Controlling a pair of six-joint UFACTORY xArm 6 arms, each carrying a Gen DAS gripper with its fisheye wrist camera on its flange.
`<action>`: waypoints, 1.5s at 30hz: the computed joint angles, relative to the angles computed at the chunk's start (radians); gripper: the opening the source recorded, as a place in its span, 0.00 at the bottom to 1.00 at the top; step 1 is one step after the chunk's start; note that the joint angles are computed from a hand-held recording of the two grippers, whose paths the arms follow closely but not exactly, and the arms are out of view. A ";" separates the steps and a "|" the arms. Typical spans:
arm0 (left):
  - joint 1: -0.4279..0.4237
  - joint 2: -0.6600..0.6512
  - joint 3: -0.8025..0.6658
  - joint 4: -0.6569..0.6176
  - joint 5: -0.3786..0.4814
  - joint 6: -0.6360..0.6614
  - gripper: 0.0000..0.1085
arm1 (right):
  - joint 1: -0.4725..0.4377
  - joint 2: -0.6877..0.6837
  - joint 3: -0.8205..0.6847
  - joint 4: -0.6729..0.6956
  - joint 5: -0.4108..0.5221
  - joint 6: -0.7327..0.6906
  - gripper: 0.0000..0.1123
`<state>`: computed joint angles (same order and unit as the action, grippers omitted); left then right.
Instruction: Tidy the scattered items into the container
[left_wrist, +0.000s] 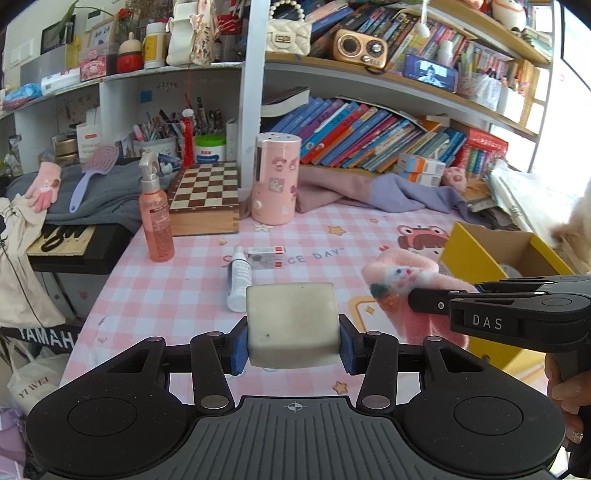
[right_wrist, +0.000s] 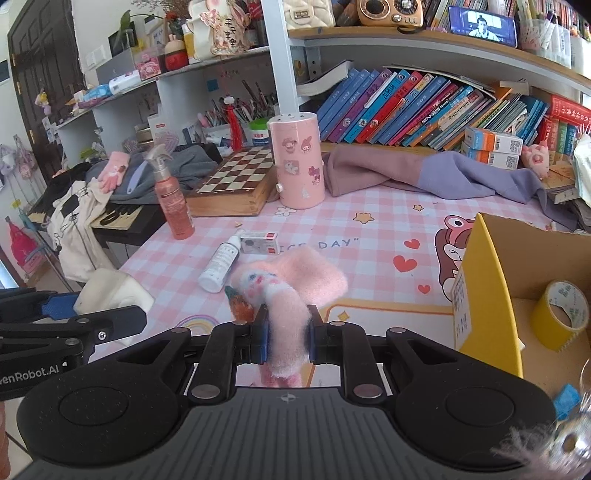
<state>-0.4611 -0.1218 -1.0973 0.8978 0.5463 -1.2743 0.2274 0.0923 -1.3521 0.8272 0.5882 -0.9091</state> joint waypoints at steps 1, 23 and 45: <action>-0.004 -0.014 0.012 -0.001 -0.003 0.005 0.42 | -0.002 -0.020 0.020 0.004 0.000 -0.004 0.15; -0.145 -0.176 0.169 -0.014 -0.025 0.049 0.42 | -0.047 -0.425 0.442 0.001 -0.038 0.068 0.15; -0.205 -0.094 0.172 -0.321 -0.206 0.380 0.42 | -0.176 -0.662 0.673 -0.264 -0.039 0.375 0.16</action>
